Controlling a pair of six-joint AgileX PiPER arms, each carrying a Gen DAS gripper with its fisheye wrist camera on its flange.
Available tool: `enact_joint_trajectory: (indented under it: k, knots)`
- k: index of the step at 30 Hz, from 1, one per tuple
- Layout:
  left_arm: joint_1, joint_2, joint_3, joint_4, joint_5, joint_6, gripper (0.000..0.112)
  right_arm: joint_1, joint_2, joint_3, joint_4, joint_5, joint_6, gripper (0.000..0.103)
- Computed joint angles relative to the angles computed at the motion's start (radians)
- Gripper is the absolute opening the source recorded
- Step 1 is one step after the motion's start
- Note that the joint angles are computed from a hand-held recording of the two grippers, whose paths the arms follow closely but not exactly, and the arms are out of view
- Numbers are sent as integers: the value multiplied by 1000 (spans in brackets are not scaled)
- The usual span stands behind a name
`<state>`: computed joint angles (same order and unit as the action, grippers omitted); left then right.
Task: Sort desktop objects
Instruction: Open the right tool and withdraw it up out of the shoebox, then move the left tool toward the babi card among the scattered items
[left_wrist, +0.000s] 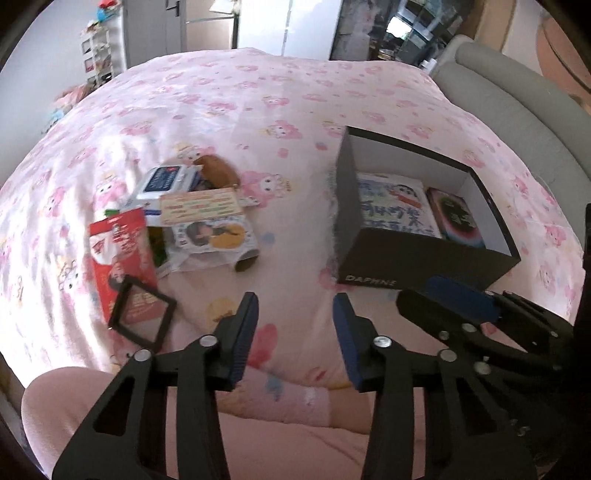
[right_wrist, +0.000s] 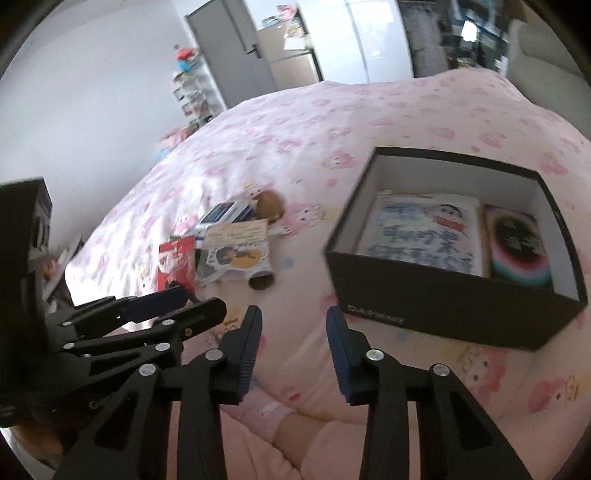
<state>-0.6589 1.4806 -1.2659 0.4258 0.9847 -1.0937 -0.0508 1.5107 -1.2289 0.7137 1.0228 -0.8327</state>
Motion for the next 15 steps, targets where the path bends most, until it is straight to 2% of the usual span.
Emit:
enact_joint_trajectory:
  k: [5, 8, 12, 15]
  knots:
    - [97, -106, 113, -21, -45, 5, 40, 128, 34, -15, -30, -49, 61, 31]
    - [228, -116, 137, -110, -87, 68, 40, 214, 71, -51, -65, -86, 117, 31]
    - [459, -32, 106, -346, -131, 235, 40, 318, 164, -148, -183, -141, 259, 31]
    - [567, 70, 59, -462, -131, 328, 40, 374, 280, -249, -282, -142, 372, 31]
